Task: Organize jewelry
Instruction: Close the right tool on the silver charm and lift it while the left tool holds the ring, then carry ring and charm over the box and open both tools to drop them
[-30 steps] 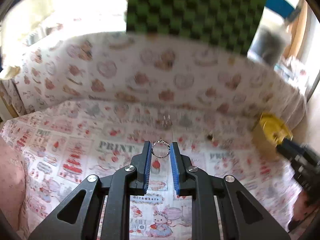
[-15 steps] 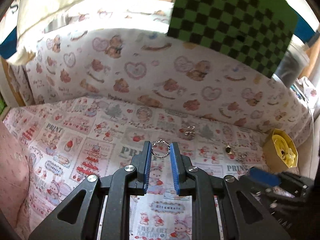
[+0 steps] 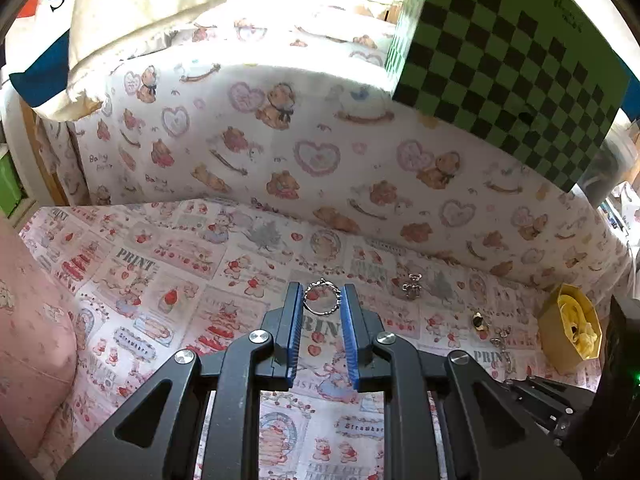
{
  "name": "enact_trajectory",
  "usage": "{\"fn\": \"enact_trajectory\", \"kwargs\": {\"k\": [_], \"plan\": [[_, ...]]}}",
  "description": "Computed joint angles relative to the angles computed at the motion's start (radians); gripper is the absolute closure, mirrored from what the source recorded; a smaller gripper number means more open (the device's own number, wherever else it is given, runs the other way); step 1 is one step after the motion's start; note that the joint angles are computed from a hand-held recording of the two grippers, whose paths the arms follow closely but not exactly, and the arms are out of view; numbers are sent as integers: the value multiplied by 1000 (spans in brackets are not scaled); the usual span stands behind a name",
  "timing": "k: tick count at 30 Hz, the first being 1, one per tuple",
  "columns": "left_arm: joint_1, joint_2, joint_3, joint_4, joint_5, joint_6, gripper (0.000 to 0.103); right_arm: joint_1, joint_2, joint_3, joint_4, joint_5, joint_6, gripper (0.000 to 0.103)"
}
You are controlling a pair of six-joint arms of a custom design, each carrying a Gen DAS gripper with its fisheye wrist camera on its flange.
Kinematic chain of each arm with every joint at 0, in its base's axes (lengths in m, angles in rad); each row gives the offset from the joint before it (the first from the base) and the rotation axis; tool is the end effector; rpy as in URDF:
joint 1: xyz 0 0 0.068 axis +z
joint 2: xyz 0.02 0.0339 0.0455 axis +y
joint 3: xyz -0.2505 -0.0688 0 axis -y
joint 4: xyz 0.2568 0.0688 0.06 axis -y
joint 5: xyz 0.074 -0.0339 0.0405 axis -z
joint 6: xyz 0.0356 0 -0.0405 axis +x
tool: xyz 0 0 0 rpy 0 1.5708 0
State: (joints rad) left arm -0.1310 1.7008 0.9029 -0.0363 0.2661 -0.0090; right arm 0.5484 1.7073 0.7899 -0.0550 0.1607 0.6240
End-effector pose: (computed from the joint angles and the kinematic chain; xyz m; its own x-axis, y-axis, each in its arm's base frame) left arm 0.3433 -0.0547 0.1397 -0.7371 0.0884 -0.6700 0.2945 0.9343 -0.2008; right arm 0.2755 0.1616 0.1041 -0.8279 0.1701 -0.5344 0.0568 0.9734 0.2218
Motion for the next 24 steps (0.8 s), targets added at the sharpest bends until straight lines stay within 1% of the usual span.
{"fn": "enact_trajectory", "kwargs": {"k": [3, 6, 8, 10, 11, 13, 14, 15, 18, 20, 21, 22, 24], "plan": [[8, -5, 6, -20, 37, -4, 85, 6, -47, -45, 18, 5, 17, 82], [-7, -42, -29, 9, 14, 5, 85, 14, -163, -135, 40, 36, 13, 82], [-25, -63, -60, 52, -12, 7, 85, 22, -253, -200, 56, 67, 1, 82], [-45, -77, -93, 103, -42, 3, 85, 40, -360, -273, 75, 134, -27, 82], [-50, -83, -106, 120, -39, 6, 85, 50, -403, -302, 83, 166, -41, 82], [-53, -108, -131, 144, -11, 0, 85, 82, -513, -373, 101, 265, -74, 82], [-54, -128, -149, 159, 3, -4, 85, 93, -555, -398, 106, 299, -84, 82], [-57, -150, -169, 174, 16, -5, 85, 100, -628, -438, 112, 330, -104, 82], [-82, -214, -226, 225, 22, 6, 85, 100, -796, -516, 100, 386, -155, 82], [-102, -255, -267, 261, 18, 15, 85, 69, -912, -553, 54, 395, -160, 82], [-111, -272, -290, 284, 17, 12, 85, 42, -968, -568, 30, 379, -145, 82], [-126, -289, -320, 322, 13, 8, 85, -6, -1047, -588, -5, 332, -117, 82], [-165, -319, -366, 364, -17, 19, 85, -71, -1179, -613, -68, 257, -112, 82]]}}
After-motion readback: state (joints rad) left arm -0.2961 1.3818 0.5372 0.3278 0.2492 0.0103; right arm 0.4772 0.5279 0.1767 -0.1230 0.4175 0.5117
